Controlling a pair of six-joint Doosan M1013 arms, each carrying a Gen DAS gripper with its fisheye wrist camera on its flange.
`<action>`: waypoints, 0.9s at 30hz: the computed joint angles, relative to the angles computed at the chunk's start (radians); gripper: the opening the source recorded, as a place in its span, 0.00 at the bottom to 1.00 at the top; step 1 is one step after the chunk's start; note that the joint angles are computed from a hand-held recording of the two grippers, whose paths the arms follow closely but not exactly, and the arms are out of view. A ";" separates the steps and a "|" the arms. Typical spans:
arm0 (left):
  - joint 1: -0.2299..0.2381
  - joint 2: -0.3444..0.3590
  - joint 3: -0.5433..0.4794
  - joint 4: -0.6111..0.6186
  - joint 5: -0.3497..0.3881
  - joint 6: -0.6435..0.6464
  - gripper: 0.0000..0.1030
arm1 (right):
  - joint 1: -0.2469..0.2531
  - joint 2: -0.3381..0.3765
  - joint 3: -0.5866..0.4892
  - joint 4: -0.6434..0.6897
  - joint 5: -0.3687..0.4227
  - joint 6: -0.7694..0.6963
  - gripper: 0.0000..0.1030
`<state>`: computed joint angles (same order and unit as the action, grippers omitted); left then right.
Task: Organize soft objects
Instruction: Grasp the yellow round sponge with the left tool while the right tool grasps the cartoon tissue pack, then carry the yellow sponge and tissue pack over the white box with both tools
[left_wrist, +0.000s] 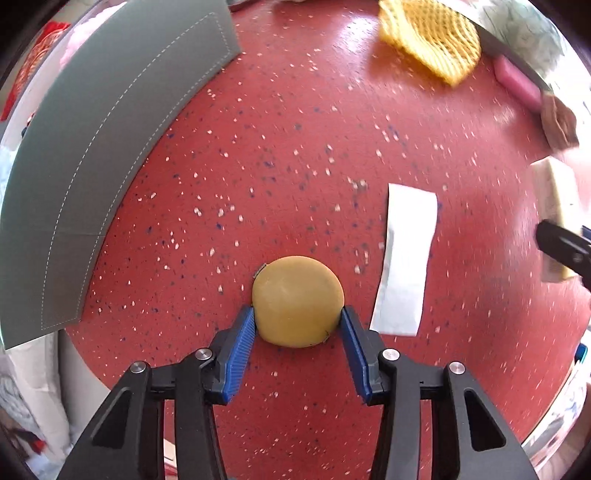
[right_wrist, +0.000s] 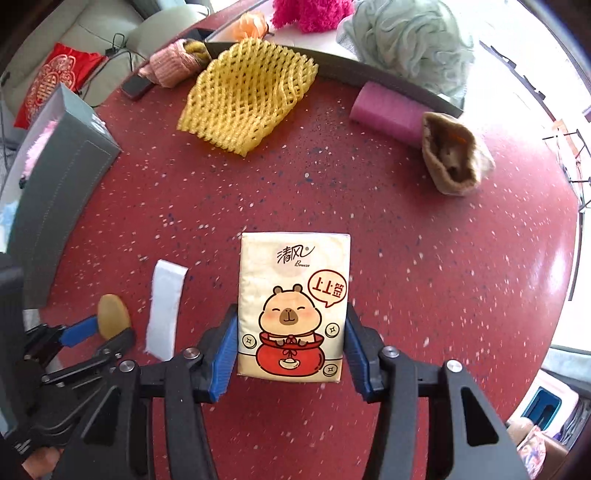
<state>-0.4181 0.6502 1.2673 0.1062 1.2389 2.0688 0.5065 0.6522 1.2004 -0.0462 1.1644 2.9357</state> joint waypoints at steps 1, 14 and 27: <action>0.000 -0.007 0.010 0.006 -0.009 0.009 0.47 | 0.004 -0.011 0.010 0.000 -0.005 0.012 0.54; 0.045 -0.122 0.079 -0.057 -0.019 0.215 0.47 | 0.160 -0.046 0.027 0.000 -0.041 0.240 0.54; 0.096 -0.158 0.007 -0.130 0.010 0.305 0.47 | 0.231 -0.063 -0.055 -0.074 0.038 0.342 0.54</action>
<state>-0.3222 0.4921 1.2747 -0.0240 1.2494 2.3741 0.7376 0.5895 1.1459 -0.1199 1.2029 3.2777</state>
